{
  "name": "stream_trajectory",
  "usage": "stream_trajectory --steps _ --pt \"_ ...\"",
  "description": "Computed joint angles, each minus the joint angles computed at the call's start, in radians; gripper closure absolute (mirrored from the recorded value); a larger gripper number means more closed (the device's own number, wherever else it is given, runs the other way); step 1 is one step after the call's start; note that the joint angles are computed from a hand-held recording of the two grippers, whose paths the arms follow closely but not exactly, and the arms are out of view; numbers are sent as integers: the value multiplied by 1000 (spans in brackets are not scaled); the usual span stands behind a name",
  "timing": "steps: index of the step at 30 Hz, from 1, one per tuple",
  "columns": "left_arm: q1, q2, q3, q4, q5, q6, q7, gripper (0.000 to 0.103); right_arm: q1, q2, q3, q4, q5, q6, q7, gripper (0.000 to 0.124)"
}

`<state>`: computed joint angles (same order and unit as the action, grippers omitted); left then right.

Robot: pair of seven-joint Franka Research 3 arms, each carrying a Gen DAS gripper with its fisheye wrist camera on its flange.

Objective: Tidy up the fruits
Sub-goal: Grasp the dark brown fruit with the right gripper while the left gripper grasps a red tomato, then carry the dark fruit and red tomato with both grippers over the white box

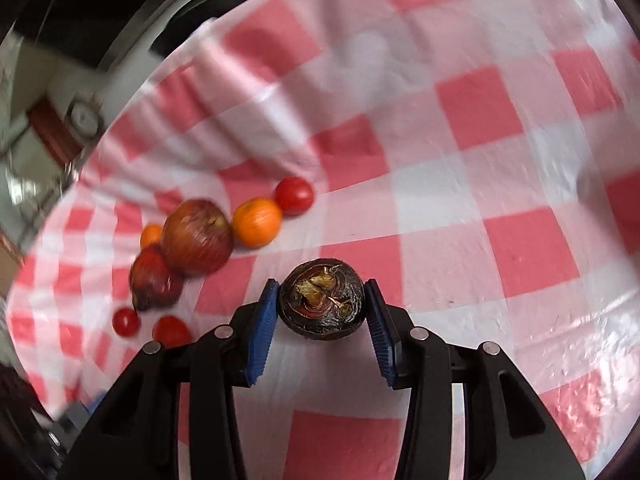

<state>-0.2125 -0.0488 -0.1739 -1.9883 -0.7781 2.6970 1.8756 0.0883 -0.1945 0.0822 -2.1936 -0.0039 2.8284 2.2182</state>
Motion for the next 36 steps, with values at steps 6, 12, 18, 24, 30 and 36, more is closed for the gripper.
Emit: stream_trajectory --steps 6,12,18,24,30,36 --pt "-14 98 -42 99 357 33 -234 12 -13 -4 3 -14 -18 38 45 81" --pt "-29 268 -59 323 715 -90 -464 26 5 -6 -12 -20 39 51 -13 81" --pt "-53 335 -61 417 891 -167 -491 65 12 -2 -16 -20 80 62 -53 81" --pt "-5 234 -85 275 807 -67 -457 66 12 -2 -14 -23 98 69 -67 81" --pt "19 15 -73 -5 457 64 -270 66 6 -3 -8 -26 96 71 -64 81" --pt "-28 -28 -2 -44 236 90 -155 66 1 -4 -4 -27 88 70 -54 81"
